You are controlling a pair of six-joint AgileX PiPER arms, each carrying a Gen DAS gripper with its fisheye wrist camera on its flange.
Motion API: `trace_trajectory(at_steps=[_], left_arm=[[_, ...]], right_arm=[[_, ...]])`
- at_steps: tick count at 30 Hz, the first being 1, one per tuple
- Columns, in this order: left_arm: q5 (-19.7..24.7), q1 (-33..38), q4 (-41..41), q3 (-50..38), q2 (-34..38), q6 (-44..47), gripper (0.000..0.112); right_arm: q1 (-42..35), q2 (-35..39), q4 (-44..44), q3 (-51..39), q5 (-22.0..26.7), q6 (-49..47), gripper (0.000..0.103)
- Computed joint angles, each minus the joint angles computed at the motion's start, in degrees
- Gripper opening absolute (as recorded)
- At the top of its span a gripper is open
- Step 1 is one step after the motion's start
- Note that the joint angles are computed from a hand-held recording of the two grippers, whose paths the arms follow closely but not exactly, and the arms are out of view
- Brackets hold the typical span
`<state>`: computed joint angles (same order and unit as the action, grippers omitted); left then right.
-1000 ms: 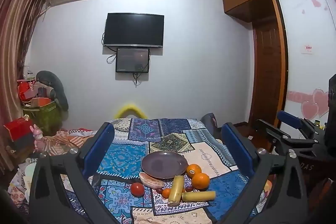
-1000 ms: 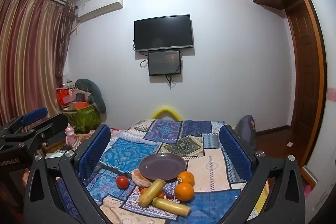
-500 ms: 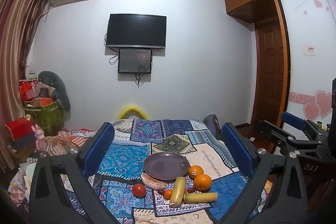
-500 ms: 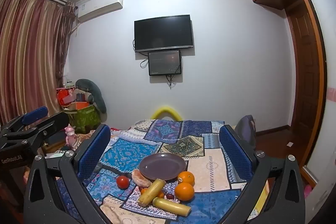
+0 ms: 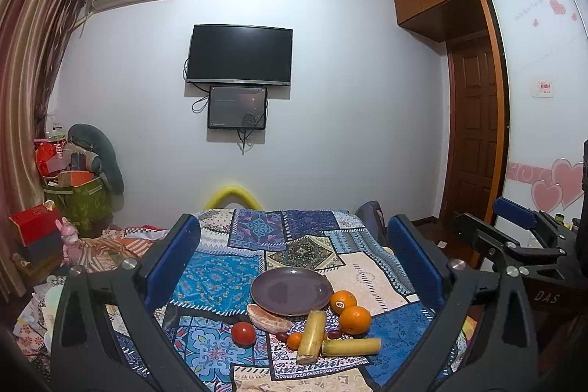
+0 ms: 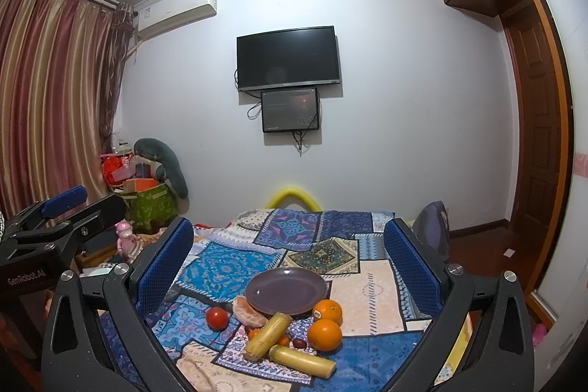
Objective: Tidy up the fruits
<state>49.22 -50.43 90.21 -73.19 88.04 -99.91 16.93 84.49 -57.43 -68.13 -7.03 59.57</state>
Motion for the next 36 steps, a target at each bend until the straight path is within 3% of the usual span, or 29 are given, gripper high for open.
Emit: trace_trajectory(at_steps=[36], left_arm=[[-0.6,0.3,-0.1,0.3,-0.5,-0.2,0.103]], right_arm=[[-0.5,0.2,-7.5,-0.6,-0.2,7.8,0.103]])
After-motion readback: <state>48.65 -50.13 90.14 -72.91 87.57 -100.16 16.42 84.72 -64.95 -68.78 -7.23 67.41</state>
